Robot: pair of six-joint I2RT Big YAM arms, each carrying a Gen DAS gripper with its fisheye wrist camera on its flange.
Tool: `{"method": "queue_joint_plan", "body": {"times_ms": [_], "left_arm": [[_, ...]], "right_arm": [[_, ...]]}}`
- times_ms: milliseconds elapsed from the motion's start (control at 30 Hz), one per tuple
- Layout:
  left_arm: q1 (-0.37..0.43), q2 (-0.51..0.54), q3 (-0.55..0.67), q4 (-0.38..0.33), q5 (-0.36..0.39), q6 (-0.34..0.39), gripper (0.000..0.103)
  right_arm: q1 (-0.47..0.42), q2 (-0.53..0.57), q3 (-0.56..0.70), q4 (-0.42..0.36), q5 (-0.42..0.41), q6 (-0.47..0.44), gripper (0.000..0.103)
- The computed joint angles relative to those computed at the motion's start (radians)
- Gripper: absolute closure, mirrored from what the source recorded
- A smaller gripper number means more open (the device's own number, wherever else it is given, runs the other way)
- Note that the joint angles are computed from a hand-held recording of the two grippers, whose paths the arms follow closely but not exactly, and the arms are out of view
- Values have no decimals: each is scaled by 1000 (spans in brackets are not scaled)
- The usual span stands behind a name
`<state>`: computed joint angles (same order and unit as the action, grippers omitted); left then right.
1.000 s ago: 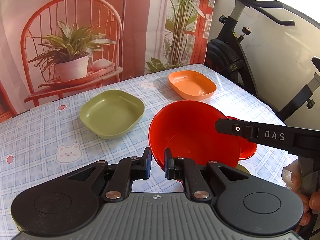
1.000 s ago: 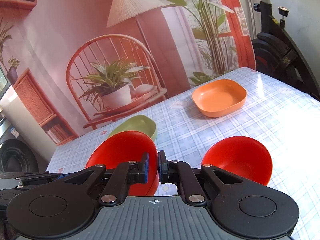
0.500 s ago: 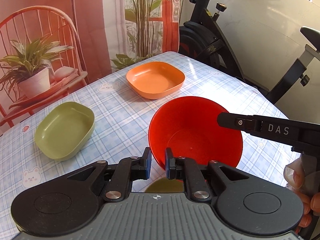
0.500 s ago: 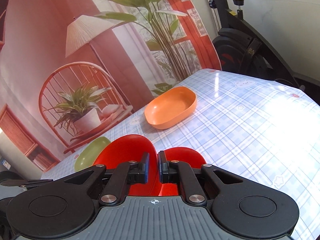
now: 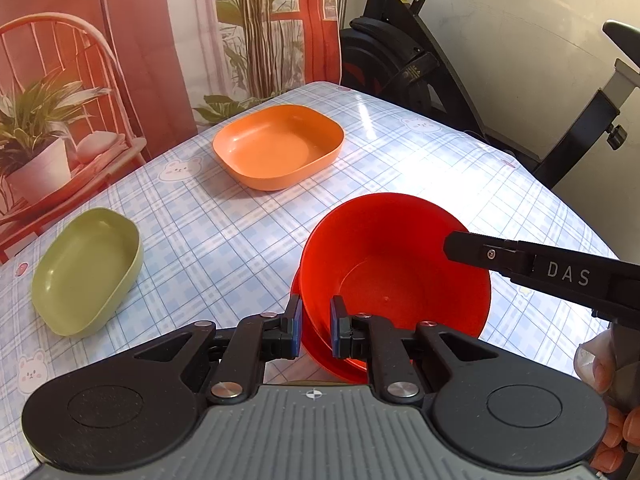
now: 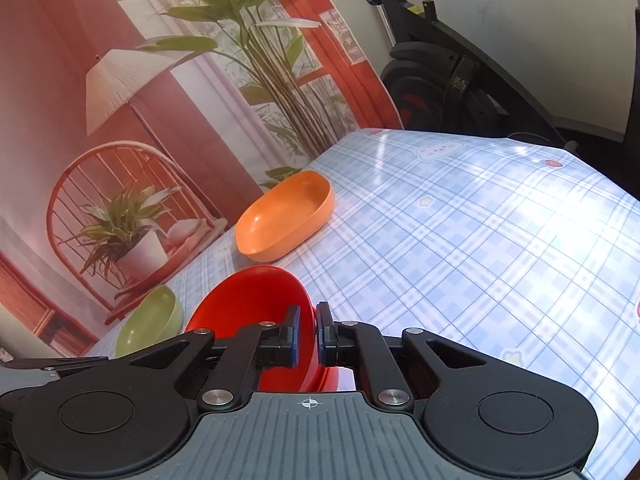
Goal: Organize plates and bowls
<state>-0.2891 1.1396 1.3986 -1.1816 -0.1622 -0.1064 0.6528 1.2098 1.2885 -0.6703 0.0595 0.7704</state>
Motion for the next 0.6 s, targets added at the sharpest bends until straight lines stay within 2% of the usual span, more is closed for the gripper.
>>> {"method": "queue_joint_plan", "body": {"times_ms": [300,500,533,600], "left_arm": [[-6,3,-11,4,-23,-2,88],[-1,0,-6,3,-27,-18,87],[-2,-5,-7,5,-28,-21,85],[-2,-15,-9,7,-30,-30,74]], "right_arm": [[0,1,-13,4,-12,9,95],[3,3,0,-30,14,18,89],[5,1,3,-35,21,13,89],[11,-4,7,-46,34,2,89]]}}
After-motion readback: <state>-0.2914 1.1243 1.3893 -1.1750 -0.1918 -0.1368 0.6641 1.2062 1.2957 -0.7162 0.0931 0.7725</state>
